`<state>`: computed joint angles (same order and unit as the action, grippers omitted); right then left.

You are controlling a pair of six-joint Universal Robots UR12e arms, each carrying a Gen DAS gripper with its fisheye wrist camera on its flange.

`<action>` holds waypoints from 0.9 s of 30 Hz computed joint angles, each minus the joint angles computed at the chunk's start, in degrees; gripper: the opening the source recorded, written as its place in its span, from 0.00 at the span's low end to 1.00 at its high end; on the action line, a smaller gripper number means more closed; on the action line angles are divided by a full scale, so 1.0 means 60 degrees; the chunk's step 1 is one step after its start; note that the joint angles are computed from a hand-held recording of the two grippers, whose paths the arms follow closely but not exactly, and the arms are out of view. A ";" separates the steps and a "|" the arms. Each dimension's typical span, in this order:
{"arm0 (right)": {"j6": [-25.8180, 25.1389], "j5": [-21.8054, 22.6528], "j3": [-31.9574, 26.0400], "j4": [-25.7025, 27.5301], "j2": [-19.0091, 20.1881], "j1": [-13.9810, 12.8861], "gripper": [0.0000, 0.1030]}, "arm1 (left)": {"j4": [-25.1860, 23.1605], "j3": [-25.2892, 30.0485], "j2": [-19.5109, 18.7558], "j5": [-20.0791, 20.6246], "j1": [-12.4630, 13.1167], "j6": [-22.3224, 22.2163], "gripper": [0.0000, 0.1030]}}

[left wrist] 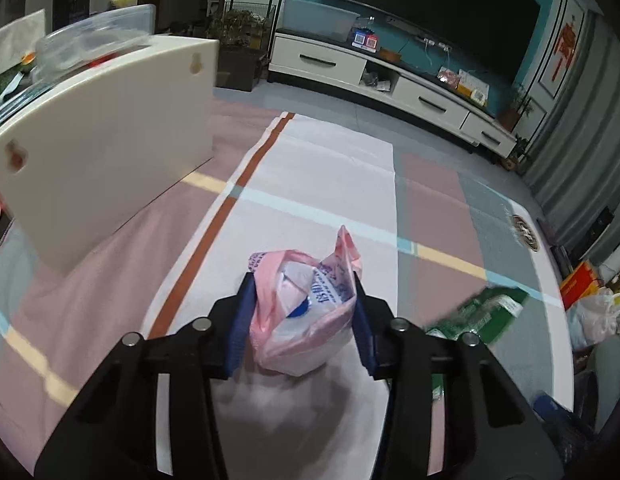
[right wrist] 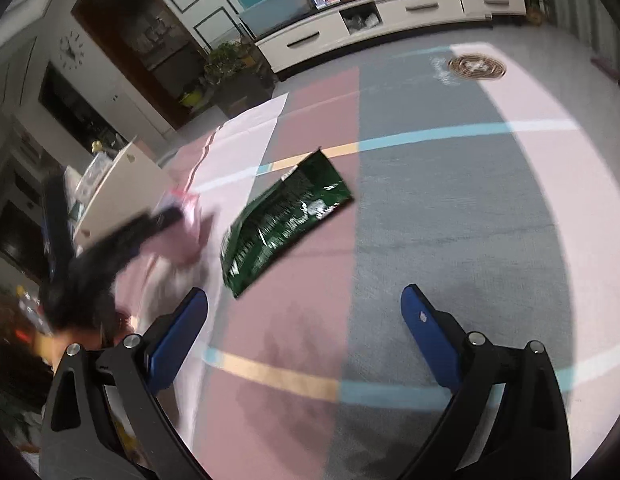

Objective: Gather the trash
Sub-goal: 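Grasp the pink plastic bag with the left tool while the right tool grasps the green snack bag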

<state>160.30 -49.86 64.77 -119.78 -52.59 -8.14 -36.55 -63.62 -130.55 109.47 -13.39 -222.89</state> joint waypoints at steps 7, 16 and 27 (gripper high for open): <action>0.0873 0.0098 -0.0698 0.0337 0.0461 0.0333 0.93 | 0.0743 -0.1917 0.1306 0.0954 -0.0287 -0.0421 0.45; 0.2485 -0.1661 -0.0985 -0.1076 0.0768 0.1024 0.87 | 0.1299 -0.2739 0.1788 0.1295 -0.0376 -0.1054 0.46; 0.2001 -0.2863 -0.0333 -0.1911 0.0459 0.1168 0.42 | 0.1553 -0.2611 0.1653 0.0955 -0.0476 -0.0528 0.47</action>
